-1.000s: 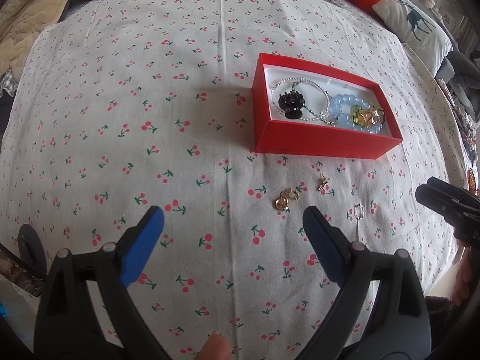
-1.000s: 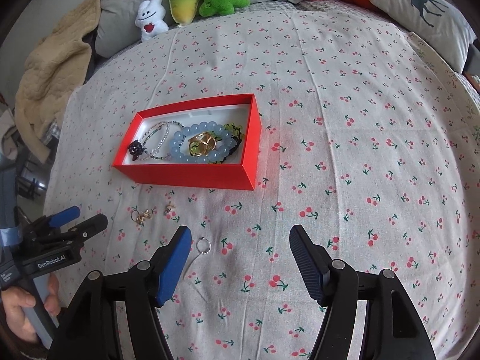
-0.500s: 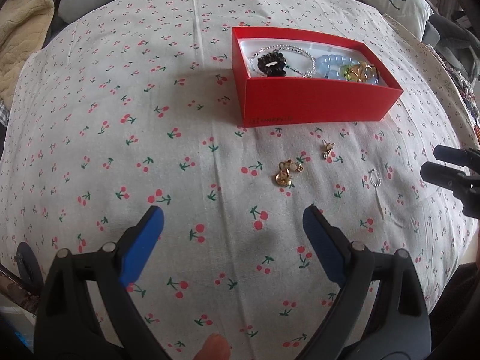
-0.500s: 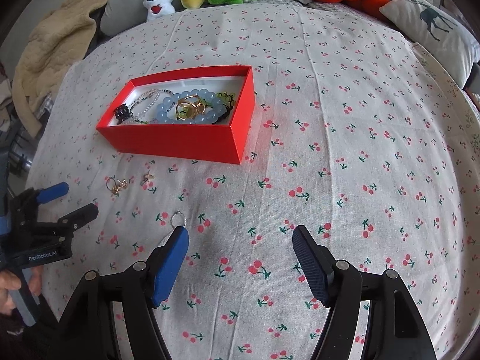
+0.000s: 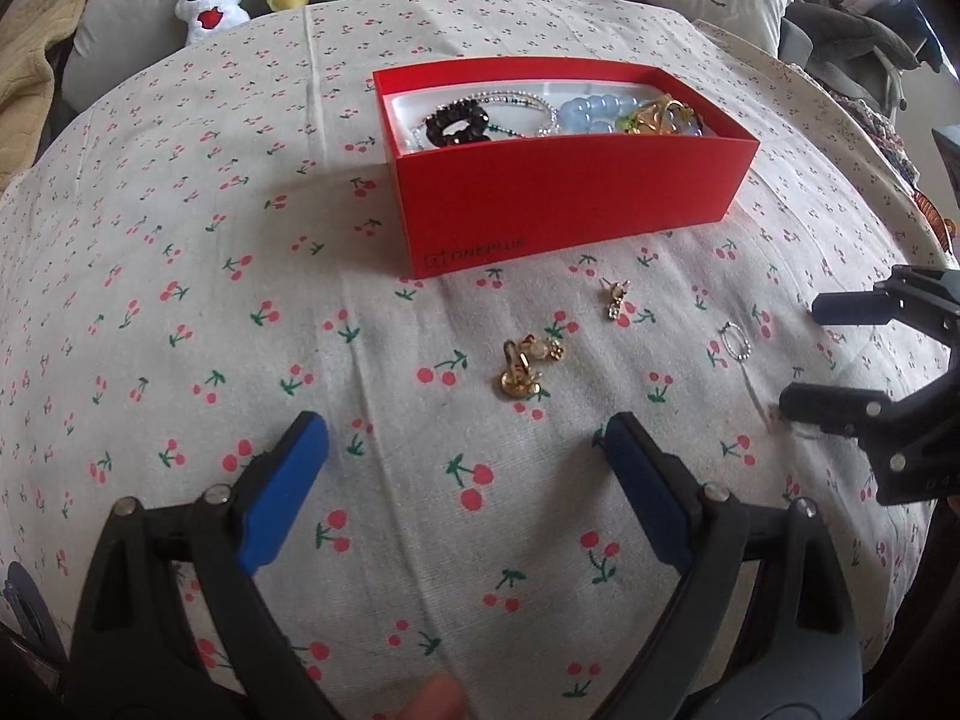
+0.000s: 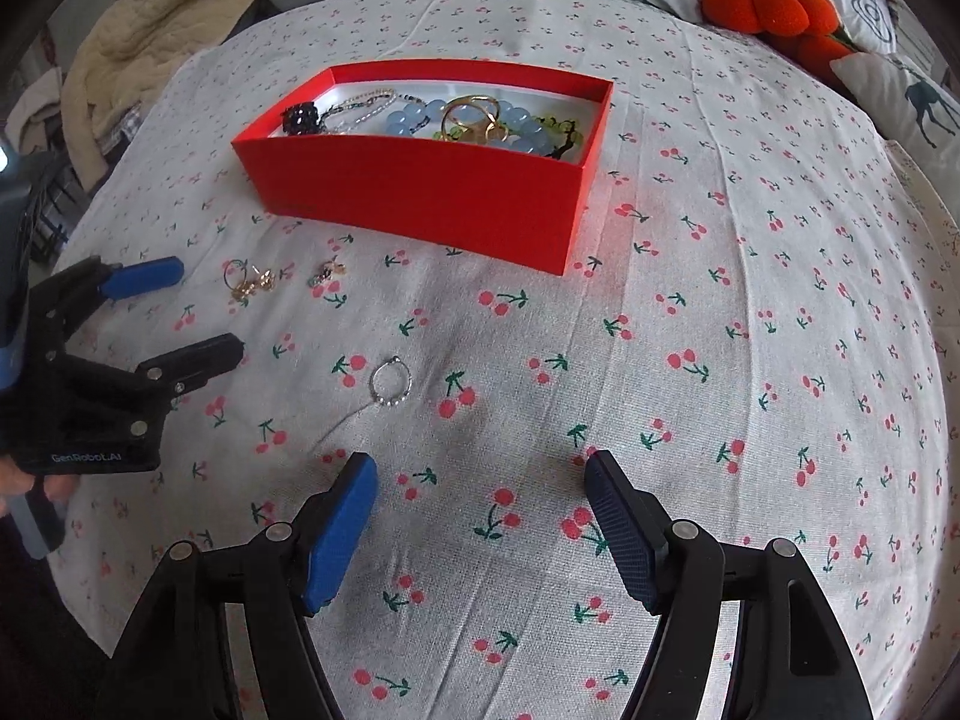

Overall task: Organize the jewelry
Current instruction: 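Move both tools toward the gold earrings and small silver ring, then grasp a gold earring with left tool while right grasps the small silver ring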

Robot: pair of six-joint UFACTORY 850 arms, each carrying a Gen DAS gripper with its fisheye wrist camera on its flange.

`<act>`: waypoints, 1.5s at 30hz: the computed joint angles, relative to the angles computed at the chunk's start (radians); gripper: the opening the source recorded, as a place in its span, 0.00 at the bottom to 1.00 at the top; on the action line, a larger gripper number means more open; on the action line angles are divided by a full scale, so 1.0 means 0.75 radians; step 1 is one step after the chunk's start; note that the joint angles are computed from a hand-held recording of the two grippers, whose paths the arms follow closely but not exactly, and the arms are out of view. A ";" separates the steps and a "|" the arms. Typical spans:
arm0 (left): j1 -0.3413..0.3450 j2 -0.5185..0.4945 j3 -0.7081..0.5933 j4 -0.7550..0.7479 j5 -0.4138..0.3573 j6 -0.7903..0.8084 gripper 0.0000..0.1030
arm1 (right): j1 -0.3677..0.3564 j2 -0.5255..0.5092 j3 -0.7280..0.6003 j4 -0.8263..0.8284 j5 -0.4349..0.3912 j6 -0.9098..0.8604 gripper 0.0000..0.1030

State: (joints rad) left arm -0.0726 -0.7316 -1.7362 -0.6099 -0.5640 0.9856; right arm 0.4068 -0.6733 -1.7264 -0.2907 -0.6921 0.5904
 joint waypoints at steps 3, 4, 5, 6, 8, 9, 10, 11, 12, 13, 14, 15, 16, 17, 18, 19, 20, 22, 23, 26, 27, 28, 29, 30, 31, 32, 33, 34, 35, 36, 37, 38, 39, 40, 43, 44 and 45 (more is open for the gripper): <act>-0.002 -0.003 0.002 -0.054 0.001 0.064 0.87 | 0.022 -0.008 -0.002 -0.074 0.002 0.011 0.75; -0.002 -0.003 0.004 -0.077 -0.004 0.097 0.82 | 0.025 -0.012 -0.006 -0.080 0.001 0.010 0.75; -0.003 0.000 0.007 -0.089 -0.005 0.116 0.80 | 0.024 -0.014 -0.009 -0.075 0.001 0.004 0.75; -0.004 -0.001 0.005 -0.100 -0.012 0.129 0.76 | 0.021 -0.015 -0.009 -0.064 0.005 -0.001 0.76; -0.002 -0.004 -0.001 -0.124 -0.031 0.145 0.67 | 0.015 -0.014 -0.007 -0.056 0.007 0.000 0.80; -0.001 -0.008 -0.009 -0.128 -0.045 0.139 0.63 | 0.013 -0.010 0.002 -0.057 0.013 0.003 0.81; 0.000 -0.014 -0.020 -0.129 -0.064 0.129 0.56 | 0.011 -0.010 0.003 -0.057 0.016 0.003 0.81; 0.001 -0.018 -0.028 -0.131 -0.079 0.118 0.52 | 0.011 -0.011 0.003 -0.057 0.017 0.002 0.82; 0.001 -0.024 -0.040 -0.131 -0.099 0.104 0.45 | 0.010 -0.012 0.002 -0.058 0.017 0.000 0.82; 0.002 -0.031 -0.053 -0.131 -0.120 0.092 0.39 | 0.011 -0.014 -0.002 -0.059 0.014 0.000 0.83; 0.002 -0.036 -0.062 -0.126 -0.130 0.079 0.37 | 0.012 -0.015 -0.003 -0.061 0.013 0.001 0.83; 0.000 -0.039 -0.067 -0.119 -0.132 0.068 0.33 | 0.012 -0.016 -0.003 -0.064 0.013 0.002 0.83; -0.002 -0.041 -0.069 -0.109 -0.132 0.057 0.29 | 0.010 -0.018 -0.006 -0.063 0.013 -0.001 0.83; -0.003 -0.044 -0.075 -0.104 -0.138 0.050 0.27 | 0.010 -0.018 -0.006 -0.065 0.013 0.000 0.83; -0.004 -0.046 -0.080 -0.096 -0.143 0.042 0.22 | 0.010 -0.018 -0.005 -0.066 0.014 0.001 0.83; -0.006 -0.046 -0.082 -0.084 -0.144 0.029 0.16 | 0.011 -0.019 -0.006 -0.066 0.013 0.002 0.84; -0.006 -0.046 -0.083 -0.075 -0.146 0.021 0.15 | 0.011 -0.019 -0.006 -0.066 0.013 0.002 0.84; -0.007 -0.044 -0.083 -0.063 -0.148 0.011 0.15 | 0.009 -0.020 -0.008 -0.059 0.013 -0.002 0.85; -0.008 -0.042 -0.081 -0.054 -0.145 0.005 0.15 | 0.006 -0.023 -0.011 -0.053 0.012 -0.004 0.87; -0.010 -0.030 -0.070 -0.024 -0.142 -0.033 0.14 | -0.004 -0.027 -0.012 -0.021 0.020 -0.018 0.95; -0.011 -0.025 -0.068 -0.015 -0.141 -0.047 0.14 | -0.007 -0.030 -0.013 -0.016 0.022 -0.022 0.96; -0.011 -0.020 -0.064 -0.007 -0.141 -0.059 0.14 | -0.012 -0.030 -0.012 -0.004 0.032 -0.033 0.97; -0.011 -0.015 -0.061 0.004 -0.139 -0.071 0.14 | -0.012 -0.029 -0.011 -0.006 0.040 -0.039 0.97; -0.012 -0.010 -0.056 0.017 -0.134 -0.082 0.14 | -0.011 -0.029 -0.010 -0.015 0.046 -0.041 0.97; -0.014 -0.005 -0.051 0.031 -0.128 -0.095 0.14 | -0.010 -0.029 -0.008 -0.024 0.054 -0.040 0.97; -0.016 -0.003 -0.051 0.052 -0.125 -0.119 0.14 | -0.009 -0.027 -0.004 -0.031 0.068 -0.040 0.97; -0.017 -0.002 -0.051 0.071 -0.124 -0.143 0.14 | -0.009 -0.028 -0.001 -0.035 0.083 -0.045 0.97; -0.018 -0.001 -0.052 0.089 -0.123 -0.166 0.14 | -0.009 -0.029 0.000 -0.043 0.096 -0.049 0.96; -0.020 -0.001 -0.053 0.106 -0.123 -0.186 0.14 | -0.008 -0.033 -0.002 -0.050 0.105 -0.055 0.96; -0.021 0.000 -0.053 0.115 -0.121 -0.196 0.14 | -0.009 -0.038 -0.011 -0.047 0.108 -0.068 0.96; -0.022 0.002 -0.050 0.119 -0.118 -0.201 0.14 | -0.010 -0.045 -0.021 -0.037 0.110 -0.087 0.95; -0.023 0.004 -0.047 0.125 -0.115 -0.205 0.14 | -0.010 -0.050 -0.031 -0.032 0.109 -0.100 0.93; -0.024 0.007 -0.044 0.130 -0.112 -0.209 0.14 | -0.007 -0.054 -0.038 -0.032 0.108 -0.105 0.92; -0.025 0.008 -0.042 0.135 -0.108 -0.212 0.14 | -0.006 -0.060 -0.049 -0.032 0.106 -0.111 0.88; -0.026 0.013 -0.036 0.144 -0.104 -0.214 0.14 | 0.000 -0.076 -0.077 -0.044 0.098 -0.116 0.77; -0.026 0.015 -0.033 0.147 -0.101 -0.214 0.14 | 0.003 -0.084 -0.092 -0.049 0.092 -0.117 0.72; -0.026 0.016 -0.032 0.150 -0.100 -0.215 0.14 | 0.006 -0.091 -0.103 -0.053 0.086 -0.120 0.70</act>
